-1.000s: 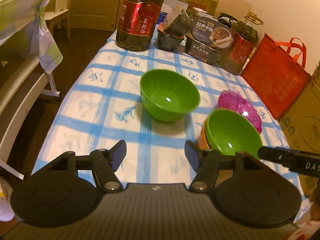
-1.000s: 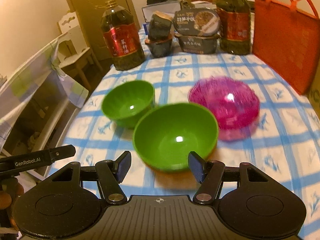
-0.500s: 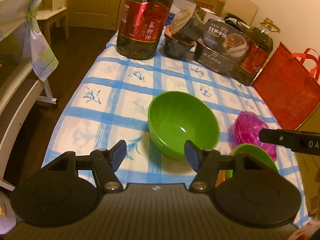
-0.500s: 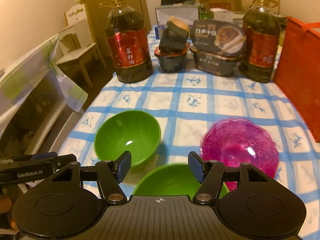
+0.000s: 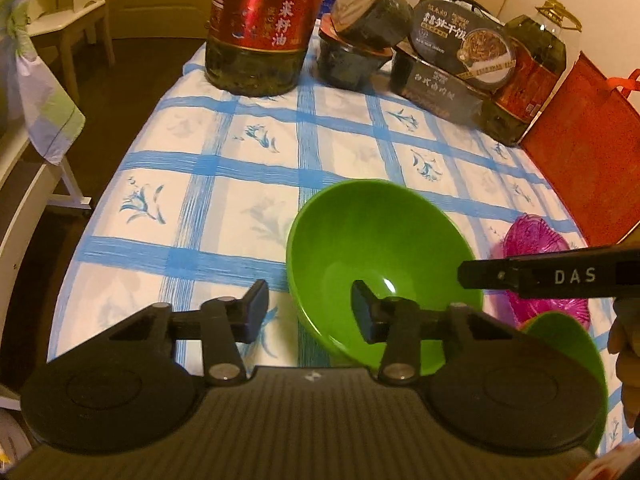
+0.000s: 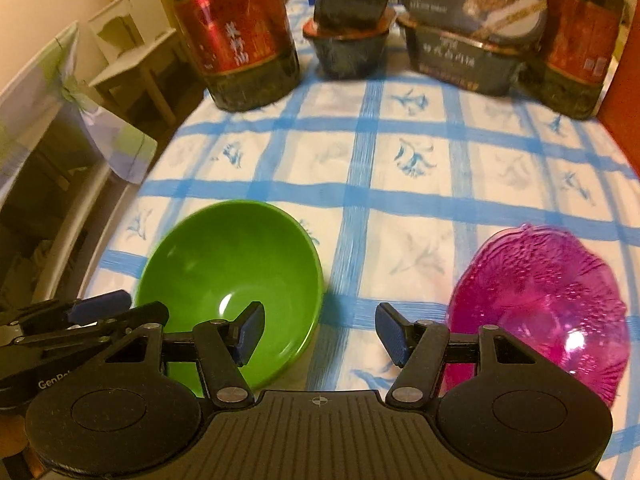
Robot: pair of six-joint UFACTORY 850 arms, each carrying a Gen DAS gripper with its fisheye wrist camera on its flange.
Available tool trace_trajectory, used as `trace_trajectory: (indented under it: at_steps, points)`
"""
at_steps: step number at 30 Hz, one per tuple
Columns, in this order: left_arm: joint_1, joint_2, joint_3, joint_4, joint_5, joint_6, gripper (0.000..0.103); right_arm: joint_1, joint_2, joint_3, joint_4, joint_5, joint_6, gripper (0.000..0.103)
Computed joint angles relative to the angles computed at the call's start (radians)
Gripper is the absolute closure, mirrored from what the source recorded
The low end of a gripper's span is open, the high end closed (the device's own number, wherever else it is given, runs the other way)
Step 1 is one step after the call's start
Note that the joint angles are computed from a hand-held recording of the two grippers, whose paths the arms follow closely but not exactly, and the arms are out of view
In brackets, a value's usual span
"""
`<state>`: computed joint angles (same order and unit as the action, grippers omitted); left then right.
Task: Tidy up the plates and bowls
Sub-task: 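Close both grippers on the smaller green bowl rim, then lift the smaller green bowl with both grippers and carry it over the nested bowls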
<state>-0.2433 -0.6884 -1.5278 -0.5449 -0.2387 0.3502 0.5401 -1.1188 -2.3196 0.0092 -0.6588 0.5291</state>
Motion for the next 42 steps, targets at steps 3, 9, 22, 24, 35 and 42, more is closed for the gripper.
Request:
trace_trajectory:
  at_steps: [3, 9, 22, 24, 35, 42]
  points:
    - [0.003, -0.029, -0.033, 0.031, -0.016, -0.033, 0.071, -0.002, -0.055, -0.085, 0.028, -0.051, -0.034, 0.051]
    - [0.006, -0.048, -0.054, 0.003, -0.031, 0.008, 0.081, -0.007, -0.104, -0.149, 0.051, -0.096, -0.047, 0.067]
    - [0.009, -0.036, -0.041, 0.057, -0.047, -0.035, 0.092, 0.0, -0.094, -0.133, 0.077, -0.078, -0.047, 0.092]
    - [0.011, -0.019, -0.023, 0.047, -0.043, -0.023, 0.092, 0.003, -0.07, -0.099, 0.082, -0.057, -0.049, 0.092]
    - [0.026, 0.15, 0.116, -0.054, -0.046, 0.071, 0.092, 0.056, 0.159, 0.195, -0.015, 0.096, 0.077, 0.093]
    - [0.026, 0.304, 0.271, -0.14, -0.029, 0.166, 0.092, 0.108, 0.33, 0.423, -0.1, 0.207, 0.218, 0.092]
